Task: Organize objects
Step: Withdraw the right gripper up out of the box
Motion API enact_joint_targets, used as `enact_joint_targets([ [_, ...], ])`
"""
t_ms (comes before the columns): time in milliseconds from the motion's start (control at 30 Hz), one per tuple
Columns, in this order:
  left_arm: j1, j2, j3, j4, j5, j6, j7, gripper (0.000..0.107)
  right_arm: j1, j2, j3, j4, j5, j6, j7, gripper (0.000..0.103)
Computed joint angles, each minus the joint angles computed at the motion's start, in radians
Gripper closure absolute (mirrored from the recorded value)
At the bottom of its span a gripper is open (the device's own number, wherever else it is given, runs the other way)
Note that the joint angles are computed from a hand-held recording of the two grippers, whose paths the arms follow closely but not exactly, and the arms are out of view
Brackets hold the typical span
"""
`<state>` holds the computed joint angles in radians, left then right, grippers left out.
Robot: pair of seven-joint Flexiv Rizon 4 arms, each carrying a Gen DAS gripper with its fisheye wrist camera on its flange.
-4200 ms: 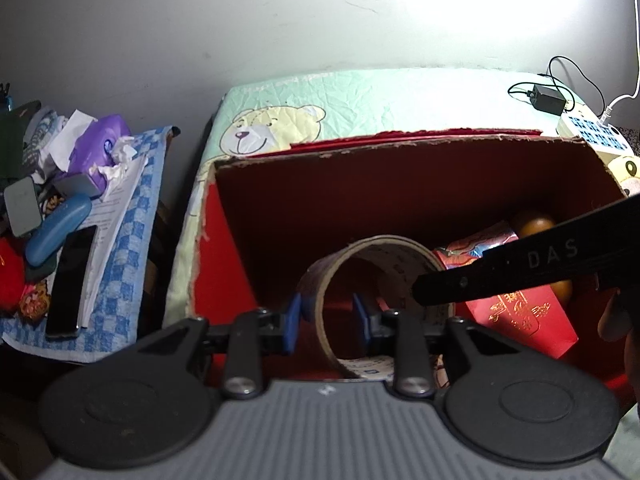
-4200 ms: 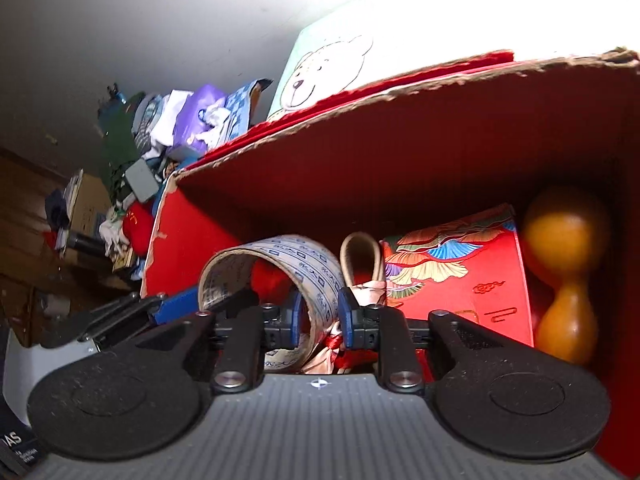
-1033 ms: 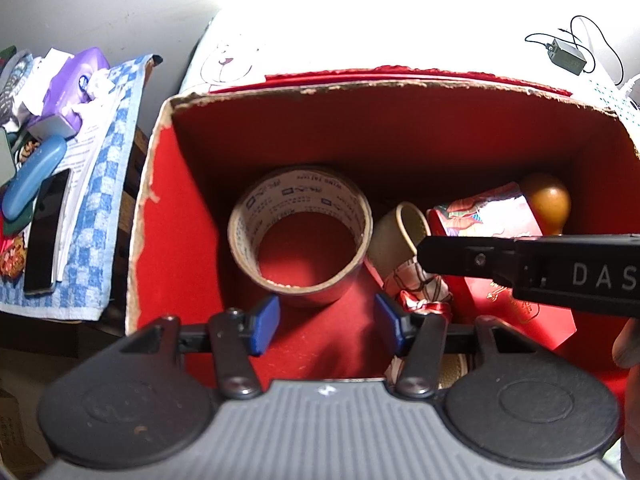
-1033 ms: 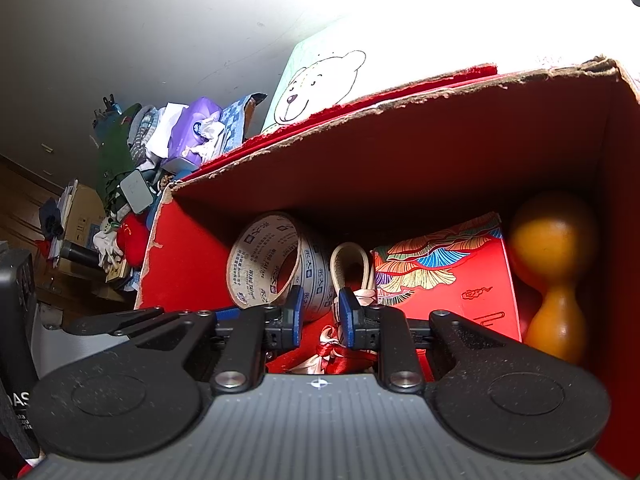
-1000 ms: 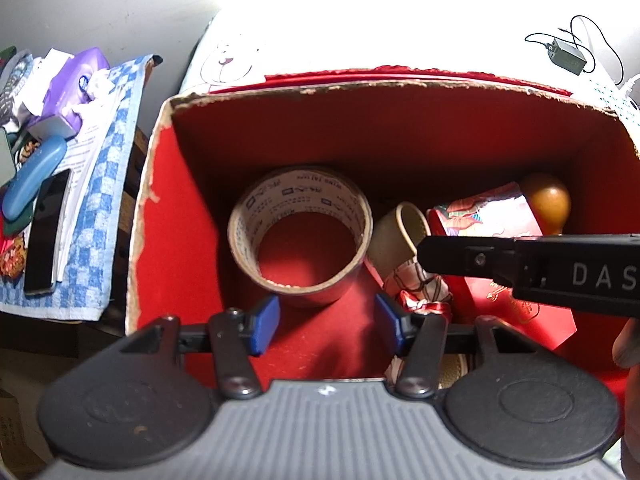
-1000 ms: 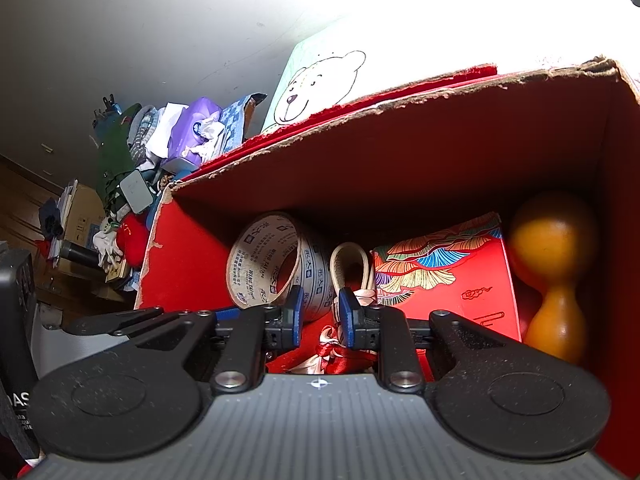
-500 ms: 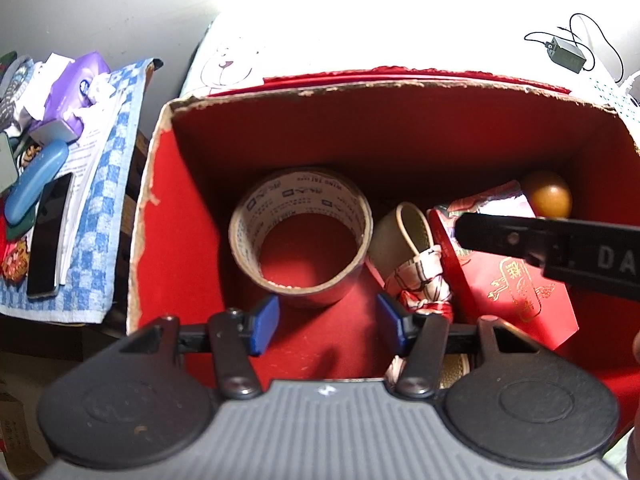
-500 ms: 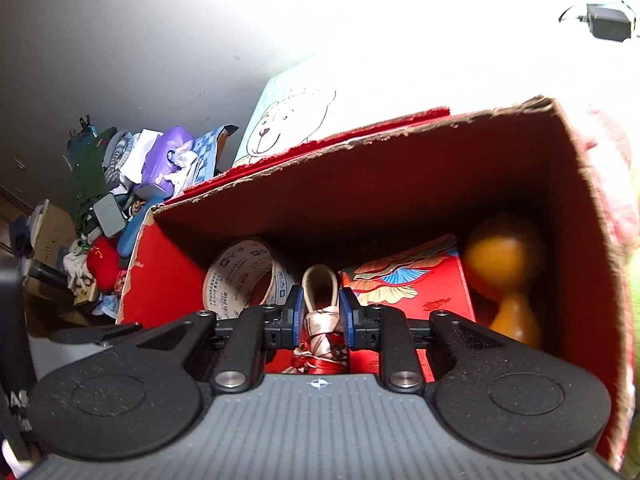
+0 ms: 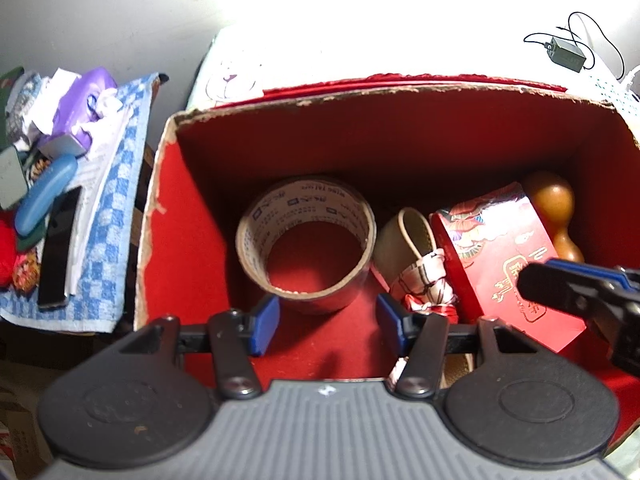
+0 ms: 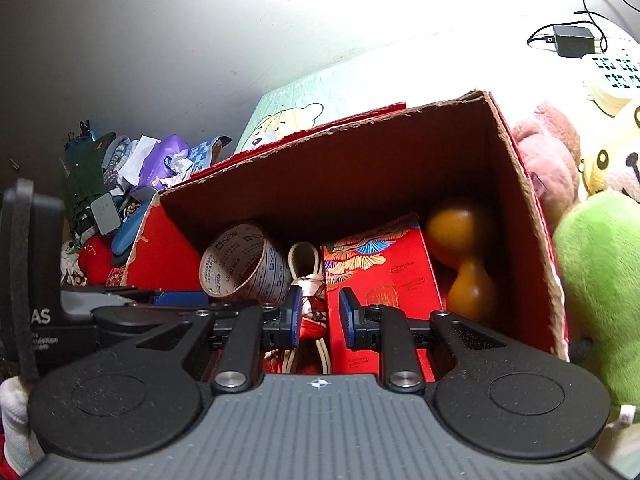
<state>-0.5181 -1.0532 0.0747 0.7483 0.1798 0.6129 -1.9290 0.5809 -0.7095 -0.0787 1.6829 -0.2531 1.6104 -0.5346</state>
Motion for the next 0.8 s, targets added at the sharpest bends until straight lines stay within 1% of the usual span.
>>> enact_joint_targets([
  [167, -0.009, -0.005, 0.011, -0.011, 0.022, 0.001, 0.004, 0.047, 0.084, 0.021, -0.089, 0.057, 0.019, 0.064, 0.017, 0.08],
  [333, -0.009, -0.004, 0.012, -0.013, 0.027, -0.001, 0.009, 0.046, 0.208, 0.03, -0.231, 0.109, 0.06, 0.111, 0.029, 0.08],
  [500, -0.012, -0.003, 0.015, -0.011, 0.034, 0.001, 0.006, 0.045, 0.31, 0.023, -0.341, 0.147, 0.139, 0.147, 0.019, 0.079],
  [533, -0.013, -0.003, 0.015, -0.011, 0.035, 0.002, 0.003, 0.045, 0.32, 0.022, -0.351, 0.15, 0.154, 0.149, 0.016, 0.078],
  [600, -0.015, -0.002, 0.016, -0.01, 0.038, 0.005, -0.001, 0.045, 0.318, 0.022, -0.345, 0.15, 0.171, 0.152, 0.004, 0.076],
  [800, -0.03, 0.007, 0.033, 0.009, 0.068, 0.034, -0.023, 0.045, 0.31, 0.022, -0.319, 0.149, 0.197, 0.164, -0.043, 0.076],
])
